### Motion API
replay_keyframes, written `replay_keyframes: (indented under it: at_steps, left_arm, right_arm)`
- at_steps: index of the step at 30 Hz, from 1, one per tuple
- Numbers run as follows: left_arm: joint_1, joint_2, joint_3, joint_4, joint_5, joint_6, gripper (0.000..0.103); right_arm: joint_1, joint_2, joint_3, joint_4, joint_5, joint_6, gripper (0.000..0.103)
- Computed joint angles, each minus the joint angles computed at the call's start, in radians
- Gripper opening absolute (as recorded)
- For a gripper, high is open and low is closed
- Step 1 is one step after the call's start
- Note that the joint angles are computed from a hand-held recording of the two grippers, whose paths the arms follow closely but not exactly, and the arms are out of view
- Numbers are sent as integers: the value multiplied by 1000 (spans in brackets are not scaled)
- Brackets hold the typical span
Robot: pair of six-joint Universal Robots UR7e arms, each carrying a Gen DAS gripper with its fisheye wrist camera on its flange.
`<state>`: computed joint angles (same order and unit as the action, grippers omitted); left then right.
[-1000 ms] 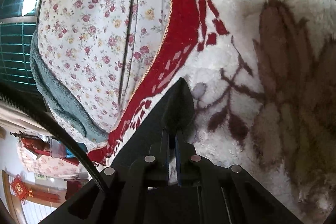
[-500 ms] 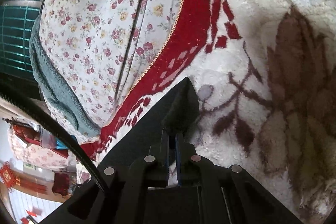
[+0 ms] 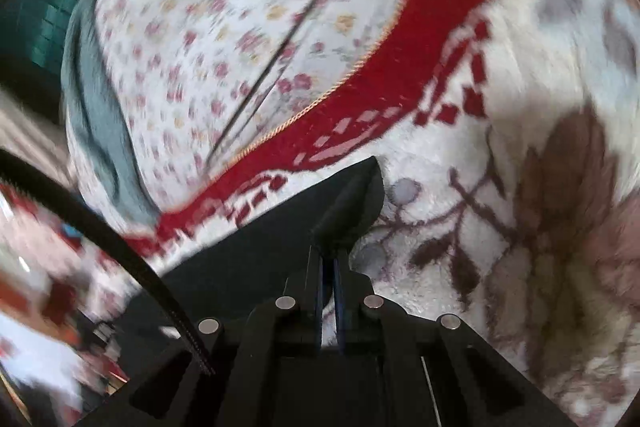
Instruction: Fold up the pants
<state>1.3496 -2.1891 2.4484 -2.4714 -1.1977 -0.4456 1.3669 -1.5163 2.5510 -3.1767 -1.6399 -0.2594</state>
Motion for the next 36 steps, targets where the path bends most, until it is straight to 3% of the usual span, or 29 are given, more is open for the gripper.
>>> replay_keyframes:
  at_steps: [9, 14, 22, 30, 36]
  left_arm:
    - [-266, -180, -55, 292, 96, -90, 10]
    - [-352, -262, -69, 458, 141, -167, 10]
    - [-201, -311, -75, 399, 20, -141, 10]
    - [-131, -296, -67, 410, -27, -115, 9]
    - [-30, -307, -33, 404, -53, -91, 9]
  right_arm:
    - [158, -233, -11, 244, -73, 32, 4]
    - [149, -380, 12, 405, -45, 56, 4]
    - [-37, -588, 71, 537, 107, -8, 4]
    - [-79, -581, 69, 556, 77, -35, 2]
    - [-34, -527, 97, 508, 25, -19, 2]
